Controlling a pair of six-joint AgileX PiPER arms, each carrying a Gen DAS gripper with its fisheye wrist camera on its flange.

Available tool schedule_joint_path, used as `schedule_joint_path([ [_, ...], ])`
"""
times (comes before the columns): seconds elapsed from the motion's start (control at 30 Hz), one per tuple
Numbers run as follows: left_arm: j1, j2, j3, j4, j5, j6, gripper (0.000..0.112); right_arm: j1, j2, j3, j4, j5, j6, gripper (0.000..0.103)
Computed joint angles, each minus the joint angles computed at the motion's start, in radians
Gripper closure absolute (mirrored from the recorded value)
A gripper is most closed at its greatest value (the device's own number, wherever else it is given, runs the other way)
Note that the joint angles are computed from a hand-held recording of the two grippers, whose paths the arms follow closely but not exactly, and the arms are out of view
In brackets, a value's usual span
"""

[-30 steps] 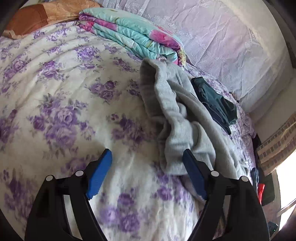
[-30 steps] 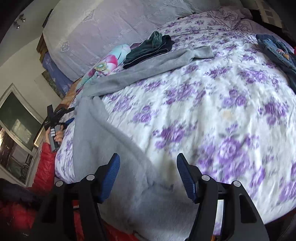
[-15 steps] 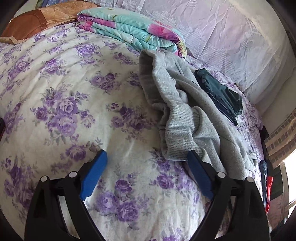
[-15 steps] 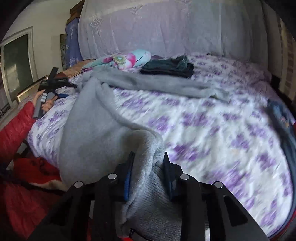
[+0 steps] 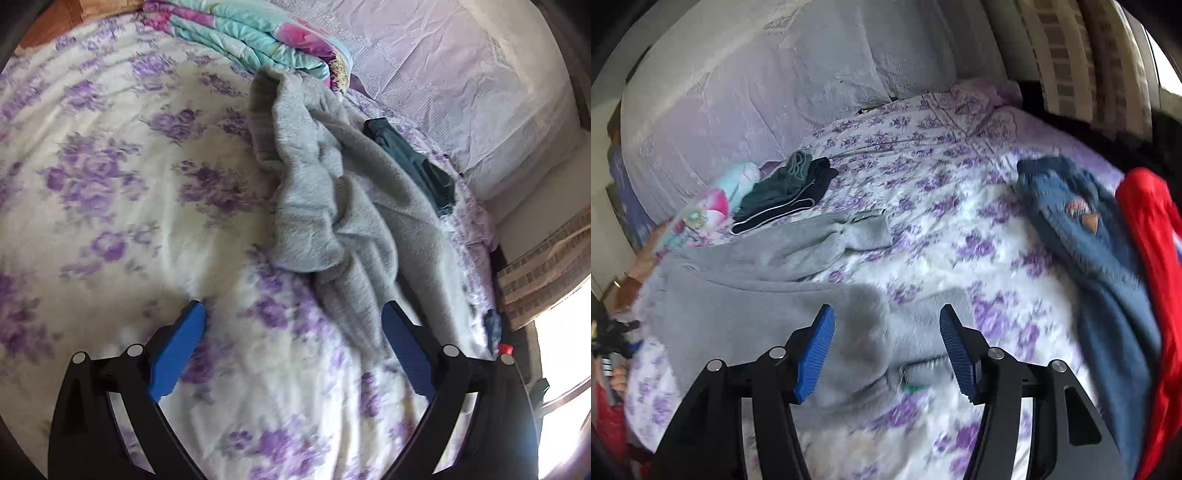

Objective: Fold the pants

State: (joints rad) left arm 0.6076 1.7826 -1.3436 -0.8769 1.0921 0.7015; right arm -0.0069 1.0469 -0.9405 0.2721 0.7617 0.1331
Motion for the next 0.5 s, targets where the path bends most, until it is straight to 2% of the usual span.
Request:
schedule_joint_path([
  [0.1,-0.031,0.037,-0.033,-0.045,0.025,-0.061,0.019,-0.057,-0.09,0.096,0.141,0.069,-0.046,0.043],
  [0.17,-0.064,0.038,-0.034,-0.062,0.042,-0.085,0.02,-0.033,-0.138,0.139,0.144,0.083,0.006,0.043],
  [0.27,-0.104,0.019,-0.021,-0.044,0.044,-0.15,0.02,-0.047,-0.165,0.2,0.216,0.068,-0.011,0.043],
  [0.33,-0.121,0.011,-0.006,-0.047,0.008,-0.191,0.025,-0.045,-0.16,0.222,0.238,0.035,-0.009,0.043],
  [0.4,-0.128,0.026,-0.006,-0.049,-0.03,-0.231,0.049,-0.067,-0.15,0.232,0.291,0.016,-0.023,0.043],
  [0.43,-0.133,0.043,-0.018,-0.041,-0.044,-0.255,0.071,-0.094,-0.14,0.233,0.337,0.018,-0.045,0.042],
  [0.47,-0.126,0.069,-0.031,-0.056,-0.031,-0.257,0.087,-0.109,-0.135,0.236,0.363,0.017,-0.055,0.04],
  [0.5,-0.11,0.102,-0.044,-0.089,0.014,-0.238,0.094,-0.124,-0.143,0.239,0.376,0.025,-0.059,0.04],
])
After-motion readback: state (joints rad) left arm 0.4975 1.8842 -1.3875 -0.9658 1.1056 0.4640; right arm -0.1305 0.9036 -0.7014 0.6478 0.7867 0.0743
